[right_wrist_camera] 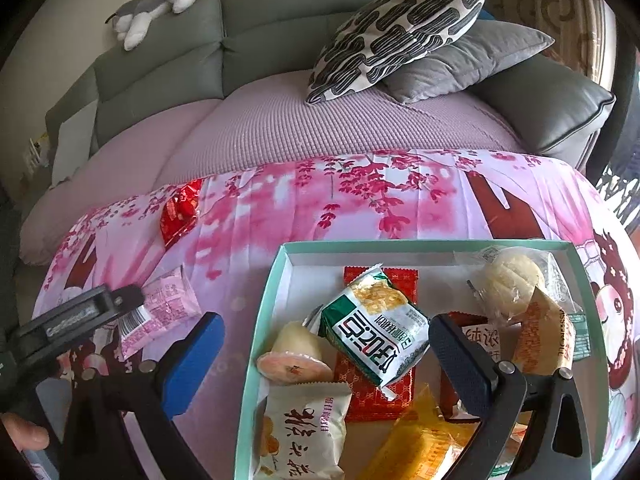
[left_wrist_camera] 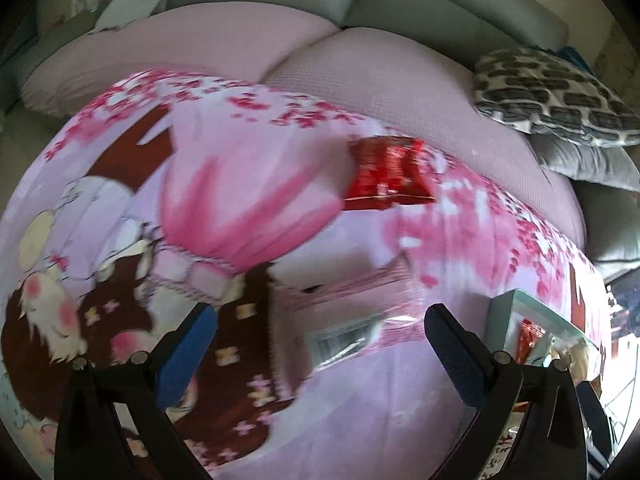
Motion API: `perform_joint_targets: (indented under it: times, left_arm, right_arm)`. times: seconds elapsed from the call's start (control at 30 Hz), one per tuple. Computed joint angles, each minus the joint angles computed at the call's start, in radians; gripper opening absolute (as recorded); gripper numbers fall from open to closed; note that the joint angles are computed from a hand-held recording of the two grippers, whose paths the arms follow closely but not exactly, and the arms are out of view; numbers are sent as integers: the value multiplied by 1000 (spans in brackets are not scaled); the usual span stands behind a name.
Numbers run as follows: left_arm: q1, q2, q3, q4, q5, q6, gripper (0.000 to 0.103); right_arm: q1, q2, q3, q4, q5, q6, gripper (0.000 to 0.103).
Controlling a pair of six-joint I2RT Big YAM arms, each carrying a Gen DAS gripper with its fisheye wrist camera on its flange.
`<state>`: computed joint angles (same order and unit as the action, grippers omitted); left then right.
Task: Organize snacks
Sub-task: 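Move both grippers back toward the pink wafer pack and red candy pack, then grasp the pink wafer pack with the left gripper while the right gripper grasps the red candy pack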
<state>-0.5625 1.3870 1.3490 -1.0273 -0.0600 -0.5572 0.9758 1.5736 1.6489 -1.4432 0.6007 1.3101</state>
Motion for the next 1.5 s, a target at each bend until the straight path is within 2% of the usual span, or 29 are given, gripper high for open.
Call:
perform_joint_targets:
  times: [0.17, 0.33, 0.47, 0.57, 0.7, 0.83, 0.97, 1.03, 1.13, 1.27, 1.37, 1.5]
  left_arm:
    - [-18, 51, 23, -5, -21, -1, 103]
    - [9, 71, 26, 1, 24, -32, 102]
    - [19, 74, 25, -2, 68, -36, 88]
    - [21, 74, 27, -6, 91, -30, 83]
    - [36, 62, 19, -2, 113, -32, 78]
    - [75, 44, 5, 8, 105, -44, 76]
    - [125, 22, -11, 39, 101, -59, 72]
    - [152, 10, -22, 57, 88, -64, 71]
    - [186, 2, -34, 72, 99, -74, 71]
    - [208, 2, -35, 76, 120, -81, 71]
    - [208, 13, -26, 72, 126, -76, 71]
    - [212, 14, -31, 81, 142, -80, 76]
  right_arm:
    - [4, 8, 7, -8, -1, -7, 103]
    - [-2, 20, 34, -5, 8, -39, 103]
    - [-16, 48, 84, -14, 29, -83, 103]
    - [-34, 63, 103, 20, 6, -118, 103]
    - [-67, 78, 117, 110, -71, -181, 103]
    - [-101, 139, 201, 118, -133, -229, 103]
    - [-144, 180, 236, 217, -248, -261, 103]
    - [-164, 220, 274, 218, -285, -260, 103]
    - [-185, 300, 355, 179, -322, -287, 103]
    - [-210, 359, 401, 214, -379, -307, 102]
    - [-220, 422, 477, 186, -383, -323, 97]
    - [-234, 461, 515, 184, -418, -313, 79]
